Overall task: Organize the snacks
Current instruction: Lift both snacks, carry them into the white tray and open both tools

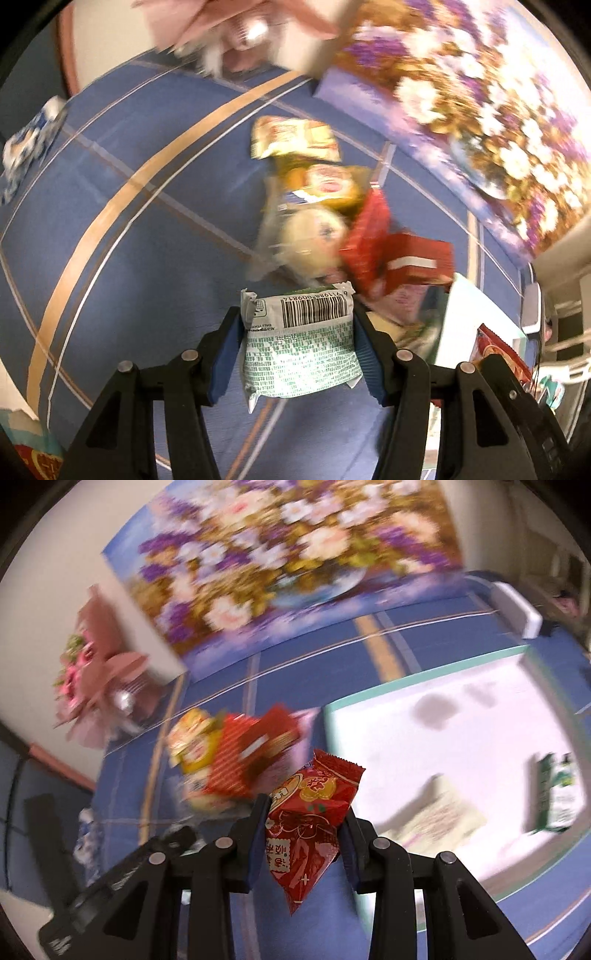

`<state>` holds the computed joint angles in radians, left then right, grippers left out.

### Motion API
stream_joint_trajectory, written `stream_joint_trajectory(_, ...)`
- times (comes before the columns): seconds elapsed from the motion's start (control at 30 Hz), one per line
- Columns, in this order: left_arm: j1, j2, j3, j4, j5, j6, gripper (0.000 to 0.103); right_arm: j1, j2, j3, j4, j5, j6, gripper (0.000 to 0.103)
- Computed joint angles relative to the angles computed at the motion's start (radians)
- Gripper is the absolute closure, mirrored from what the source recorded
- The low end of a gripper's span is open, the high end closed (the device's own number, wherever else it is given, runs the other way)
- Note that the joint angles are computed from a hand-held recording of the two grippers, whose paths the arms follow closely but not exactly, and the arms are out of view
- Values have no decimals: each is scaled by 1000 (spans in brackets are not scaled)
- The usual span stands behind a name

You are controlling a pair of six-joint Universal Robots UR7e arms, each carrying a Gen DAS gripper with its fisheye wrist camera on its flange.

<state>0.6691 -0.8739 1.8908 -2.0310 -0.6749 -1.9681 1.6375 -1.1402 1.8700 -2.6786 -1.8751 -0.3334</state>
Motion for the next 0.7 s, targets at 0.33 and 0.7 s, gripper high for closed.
stream_joint_trajectory(0.33, 38, 184, -214, -190, 38, 421, 43, -70, 41, -118, -48, -84, 50, 66)
stream_joint_trajectory(0.7, 108, 389, -461, -310, -14, 743, 43, -133, 98, -247, -30, -147, 99, 65)
